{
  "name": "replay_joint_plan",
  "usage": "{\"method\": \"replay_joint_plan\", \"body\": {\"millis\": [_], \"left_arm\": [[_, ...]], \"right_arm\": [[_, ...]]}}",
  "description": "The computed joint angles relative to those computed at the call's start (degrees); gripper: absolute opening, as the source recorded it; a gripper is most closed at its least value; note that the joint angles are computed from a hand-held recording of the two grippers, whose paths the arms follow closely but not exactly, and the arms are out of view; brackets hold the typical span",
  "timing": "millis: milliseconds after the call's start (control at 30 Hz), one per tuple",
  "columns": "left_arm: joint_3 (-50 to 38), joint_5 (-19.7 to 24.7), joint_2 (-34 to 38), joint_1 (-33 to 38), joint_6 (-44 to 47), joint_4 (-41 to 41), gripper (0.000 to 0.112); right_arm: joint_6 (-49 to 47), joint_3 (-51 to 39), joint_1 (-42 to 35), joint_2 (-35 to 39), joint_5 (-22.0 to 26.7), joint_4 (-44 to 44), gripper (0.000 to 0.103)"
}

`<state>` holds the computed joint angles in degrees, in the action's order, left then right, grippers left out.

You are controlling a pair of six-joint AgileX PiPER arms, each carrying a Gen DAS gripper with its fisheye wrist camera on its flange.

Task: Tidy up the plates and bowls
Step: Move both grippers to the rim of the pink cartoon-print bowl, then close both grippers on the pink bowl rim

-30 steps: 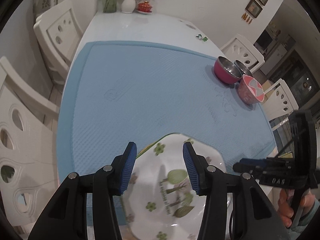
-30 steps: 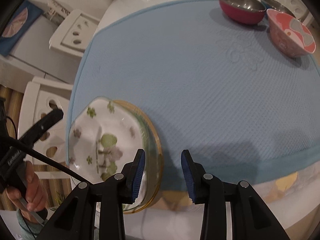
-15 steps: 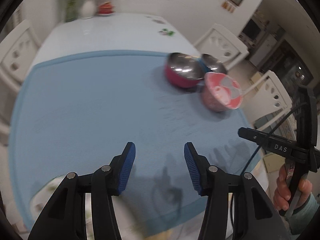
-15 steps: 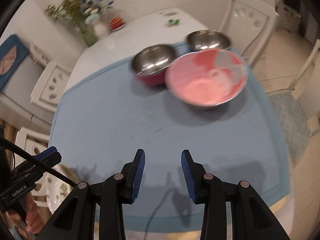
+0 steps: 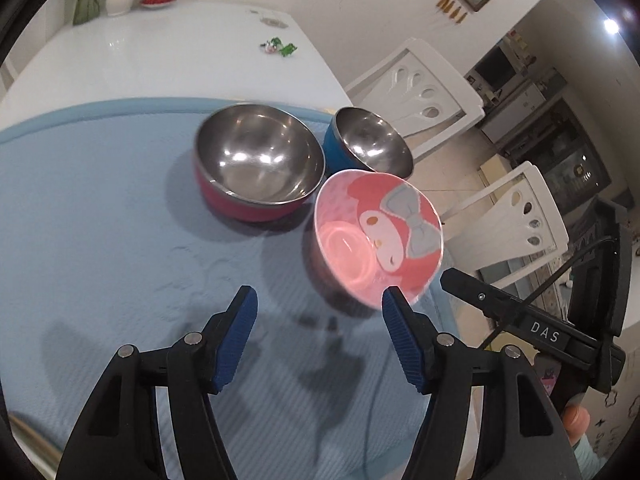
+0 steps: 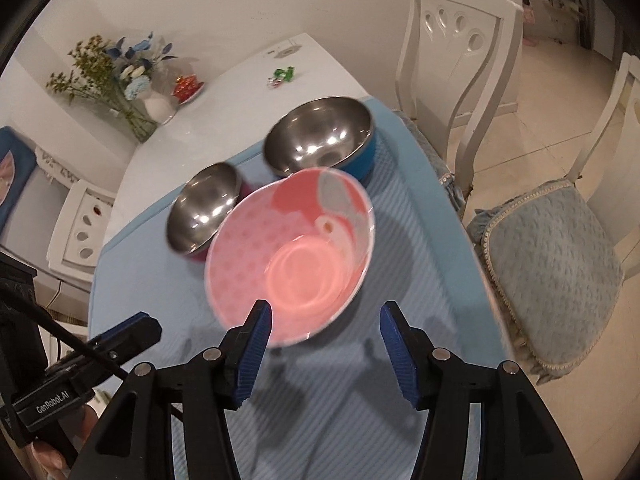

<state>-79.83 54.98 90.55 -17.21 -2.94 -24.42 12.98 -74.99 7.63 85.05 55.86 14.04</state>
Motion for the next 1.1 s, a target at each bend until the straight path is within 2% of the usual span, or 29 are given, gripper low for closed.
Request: {"method": "replay_joint_plan", "body": {"millis": [100,367,500,633,700,800,867,1100], "left_arm": [[-1.5,-2.4,3.4,-1.9,-3.4,2.0,0.061],[-5.6,-2.7,9.6,-3.5,-6.6,4.4,0.057],[-7.6,-1.8,12.5,-4.2,-6.3,4.2,0.047],[-8.3,-1.5,14.1,-5.1,-5.3,4.2,0.022],[-8.2,-1.9,14.2,-5.8,-4.7,5.0,0.016],[-8.0,-2.3,13.9,-6.1,-4.4,5.6,0.016],[-7.7,-2.2,13.5,-5.8,-4.2,5.1,0.016],[-3.0,-2.5,8.2,-5.3,-3.8,3.9,0.016]], "right_arm": [[-3.4,-2.0,-1.9,3.6,-0.6,0.6,0.054],[-10.3,-7.5,-5.1,12.9,-0.5,4.3,0.054],[-12.9,-9.4,-6.0,16.1,-0.3,6.6,0.054],[-14.4,-8.7,-5.9,16.3,-2.3,7.9,0.054],[-14.7,-8.2,-5.4,16.1,-3.3,7.6,0.037],[-13.7,-7.5,-4.5,15.5,-4.0,6.6,0.023],[-13.2,-6.7,-4.2,14.8,-4.3,6.3,0.020],[-11.8,-4.0,-3.3,9.5,-2.2,7.0,0.020]]}}
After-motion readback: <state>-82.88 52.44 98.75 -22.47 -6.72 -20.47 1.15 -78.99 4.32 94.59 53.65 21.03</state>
